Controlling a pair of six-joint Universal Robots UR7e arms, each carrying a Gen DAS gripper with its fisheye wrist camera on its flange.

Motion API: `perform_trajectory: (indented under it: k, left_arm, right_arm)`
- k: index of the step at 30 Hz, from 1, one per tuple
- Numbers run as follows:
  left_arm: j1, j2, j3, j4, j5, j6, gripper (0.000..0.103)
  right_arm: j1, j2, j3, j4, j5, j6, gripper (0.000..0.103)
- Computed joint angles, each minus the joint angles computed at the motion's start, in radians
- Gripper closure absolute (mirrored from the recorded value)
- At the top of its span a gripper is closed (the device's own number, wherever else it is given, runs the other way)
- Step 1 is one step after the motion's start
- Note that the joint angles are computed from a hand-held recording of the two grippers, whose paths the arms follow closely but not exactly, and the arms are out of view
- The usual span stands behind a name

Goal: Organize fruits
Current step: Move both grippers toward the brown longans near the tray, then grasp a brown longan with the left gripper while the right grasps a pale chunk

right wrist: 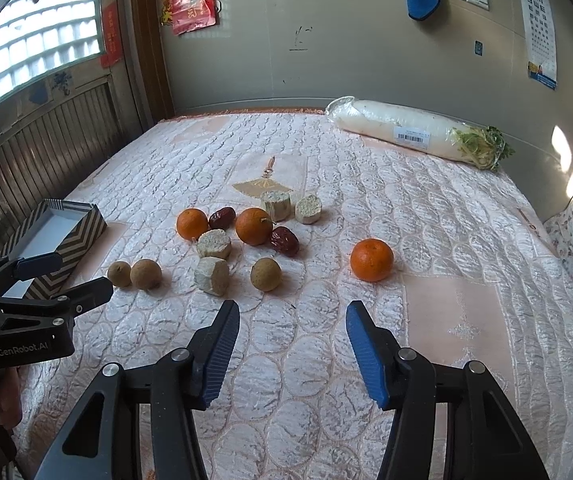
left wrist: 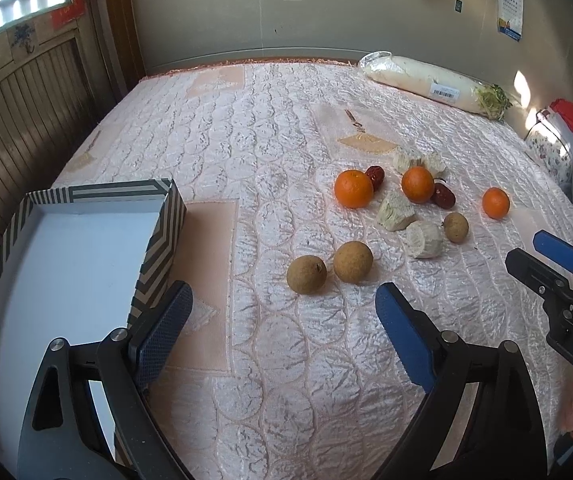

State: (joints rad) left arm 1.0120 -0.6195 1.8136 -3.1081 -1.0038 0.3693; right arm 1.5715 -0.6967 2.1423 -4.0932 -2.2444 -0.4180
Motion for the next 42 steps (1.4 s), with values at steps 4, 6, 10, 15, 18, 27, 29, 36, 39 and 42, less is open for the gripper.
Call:
perform_trajectory:
  k: [4,6,10,15,18,27,29,36,39,42]
  left_arm:
    - [0.000,0.002,-0.001,-0.001,0.006,-0.002,0.009]
    - [0.001,0.006,-0.006,0.007,0.011,-0.005,0.009]
    - [0.005,0.013,-0.015,0.016,0.015,-0.007,0.009]
    - [0.006,0.019,-0.021,0.016,0.016,0.001,0.009]
    - [0.011,0.019,-0.026,0.026,0.016,-0.007,0.009]
    - [0.021,0.037,-0.053,0.061,0.026,-0.001,0.023]
    - [0.025,0.041,-0.060,0.074,0.025,-0.002,0.029]
    - [0.025,0.051,-0.075,0.070,0.022,0.012,0.029]
    - [0.023,0.059,-0.082,0.072,0.025,0.020,0.029]
    - [0.025,0.065,-0.098,0.100,0.026,0.010,0.051]
  right_arm:
    - [-0.002,-0.003,0.002,0.000,0.002,0.003,0.049]
    - [-0.002,-0.003,0.002,0.001,0.001,0.002,0.049]
    - [-0.003,-0.004,0.002,0.009,0.000,0.002,0.049]
    - [-0.003,-0.003,0.003,0.009,0.001,0.004,0.049]
    - [-0.003,-0.003,0.002,0.009,0.001,0.004,0.049]
    - [-0.007,-0.006,0.004,0.012,0.002,0.011,0.049]
    - [-0.010,-0.009,0.006,0.013,0.004,0.013,0.049]
    - [-0.018,-0.013,0.005,0.035,0.014,0.020,0.049]
    - [-0.021,-0.014,0.002,0.048,0.022,0.022,0.049]
    - [-0.024,-0.019,0.004,0.065,0.038,0.026,0.049]
